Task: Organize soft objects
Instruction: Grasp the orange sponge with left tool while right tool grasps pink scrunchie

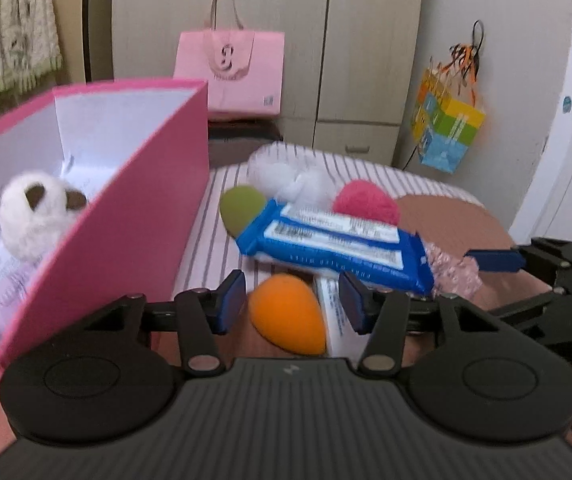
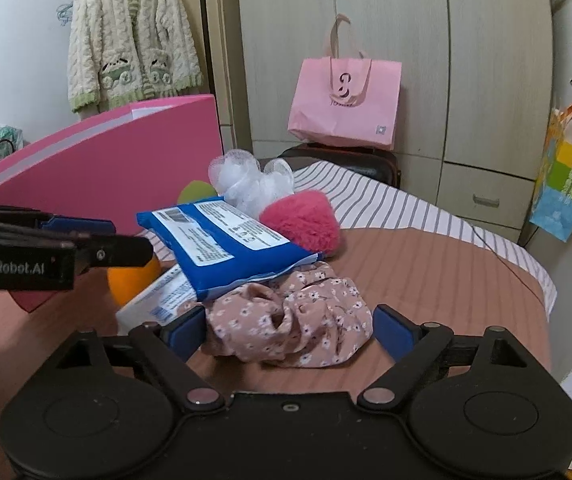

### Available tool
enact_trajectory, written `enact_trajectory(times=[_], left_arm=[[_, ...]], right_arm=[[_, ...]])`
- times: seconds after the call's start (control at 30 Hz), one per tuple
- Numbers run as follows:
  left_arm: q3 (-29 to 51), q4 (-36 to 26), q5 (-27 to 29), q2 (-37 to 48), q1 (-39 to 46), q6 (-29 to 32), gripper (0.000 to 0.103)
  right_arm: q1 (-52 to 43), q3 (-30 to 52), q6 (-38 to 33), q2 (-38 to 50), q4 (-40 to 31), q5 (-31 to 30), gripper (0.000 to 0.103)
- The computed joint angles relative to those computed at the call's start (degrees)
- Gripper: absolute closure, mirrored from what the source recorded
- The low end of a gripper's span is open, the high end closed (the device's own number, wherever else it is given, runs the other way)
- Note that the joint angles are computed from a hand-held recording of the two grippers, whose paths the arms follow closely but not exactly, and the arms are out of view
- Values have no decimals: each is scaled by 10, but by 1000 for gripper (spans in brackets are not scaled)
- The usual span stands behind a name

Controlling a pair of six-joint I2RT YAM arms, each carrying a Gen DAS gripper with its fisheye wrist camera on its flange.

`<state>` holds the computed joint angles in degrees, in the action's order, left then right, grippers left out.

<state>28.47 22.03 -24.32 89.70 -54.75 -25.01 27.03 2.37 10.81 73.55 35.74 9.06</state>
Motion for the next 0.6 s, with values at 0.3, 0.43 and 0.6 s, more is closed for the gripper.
enact_trajectory(times=[0.3,0.43,0.6], left_arm=[[-3,51,7,46,17,-68,52],[3,42,23,54,25,-91,52],[0,53,25,60,24,-95,55]], right_arm=[[-20,51,-19,61,-28,-30,6],[-18,52,-16,74,-15,-24,6],[44,36,-17,70,11,53,43]])
